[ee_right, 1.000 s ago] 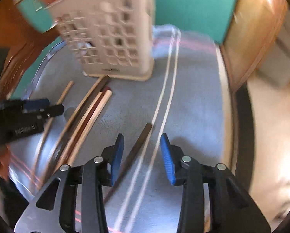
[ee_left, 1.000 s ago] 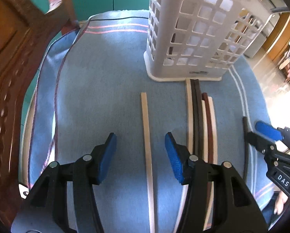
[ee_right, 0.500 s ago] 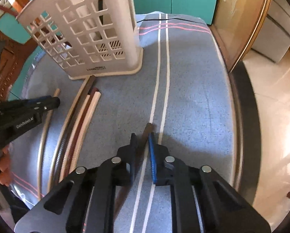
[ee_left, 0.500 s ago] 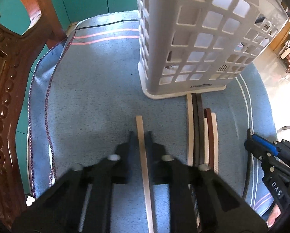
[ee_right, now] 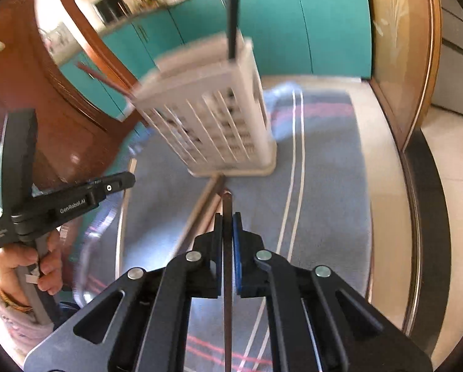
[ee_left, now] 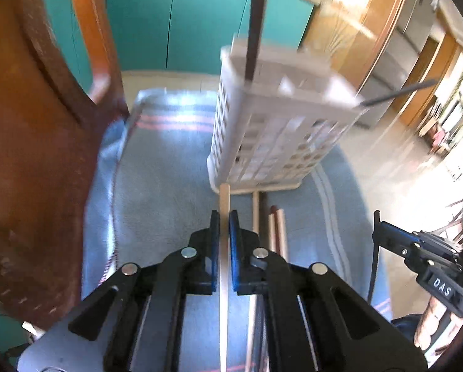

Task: Organize utensils
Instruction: 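Lift both held chopsticks and carry them above the white holder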

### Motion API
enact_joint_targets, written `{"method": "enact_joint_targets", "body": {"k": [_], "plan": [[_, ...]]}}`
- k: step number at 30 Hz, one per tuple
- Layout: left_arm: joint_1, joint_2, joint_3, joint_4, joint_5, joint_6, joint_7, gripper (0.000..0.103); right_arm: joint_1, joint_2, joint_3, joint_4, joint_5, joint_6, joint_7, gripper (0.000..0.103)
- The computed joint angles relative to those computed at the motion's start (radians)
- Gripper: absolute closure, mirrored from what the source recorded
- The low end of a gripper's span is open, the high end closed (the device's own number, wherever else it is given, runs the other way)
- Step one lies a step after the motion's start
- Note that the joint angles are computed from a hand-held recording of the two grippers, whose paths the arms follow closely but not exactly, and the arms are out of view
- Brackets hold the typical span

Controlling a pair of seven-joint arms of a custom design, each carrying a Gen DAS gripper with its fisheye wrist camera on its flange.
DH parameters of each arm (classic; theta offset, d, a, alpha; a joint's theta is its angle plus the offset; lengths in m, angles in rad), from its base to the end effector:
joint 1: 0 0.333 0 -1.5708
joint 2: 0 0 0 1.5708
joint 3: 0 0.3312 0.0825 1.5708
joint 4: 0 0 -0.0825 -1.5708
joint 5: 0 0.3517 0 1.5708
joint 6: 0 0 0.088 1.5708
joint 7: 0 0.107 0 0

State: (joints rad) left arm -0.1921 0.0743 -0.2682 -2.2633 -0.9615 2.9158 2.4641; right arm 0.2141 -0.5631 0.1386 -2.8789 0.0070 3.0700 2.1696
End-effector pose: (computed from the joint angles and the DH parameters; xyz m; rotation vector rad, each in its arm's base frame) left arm 0.4991 -0.1887 0.4124 -1.4759 2.3829 -0.9969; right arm 0.3237 0.1207 0.4598 -1.4917 1.9106 -0.3816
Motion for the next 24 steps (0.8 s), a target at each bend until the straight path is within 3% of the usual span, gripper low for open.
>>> {"method": "enact_joint_targets", "body": {"k": [2,7,13,15,20,24], "plan": [[-0.004,-0.059,-0.012,-0.029,-0.147,0.022,0.118,0.096,0.007,-0.062,0.007,-0.022,0.008,0.005,0.014,0.096],[-0.065,-0.175,0.042,-0.061,-0.476,0.045,0.4,0.096,0.021,-0.184,0.003,-0.053,0.016,-0.026,0.029,0.096],[-0.08,-0.315,0.076,-0.078,-0.672,0.009,0.567,0.096,0.022,-0.297,0.017,-0.036,0.007,-0.058,0.036,0.096],[-0.072,-0.349,0.073,-0.075,-0.697,-0.002,0.592,0.096,0.0,-0.31,0.029,-0.015,-0.005,-0.057,0.034,0.096],[-0.059,-0.374,0.057,0.01,-0.719,0.013,0.6,0.096,-0.136,-0.288,0.09,0.089,-0.062,-0.035,0.047,0.096],[-0.058,-0.349,0.058,0.097,-0.653,0.019,0.502,0.096,-0.223,-0.227,0.11,0.198,-0.091,0.014,0.053,0.096]]}}
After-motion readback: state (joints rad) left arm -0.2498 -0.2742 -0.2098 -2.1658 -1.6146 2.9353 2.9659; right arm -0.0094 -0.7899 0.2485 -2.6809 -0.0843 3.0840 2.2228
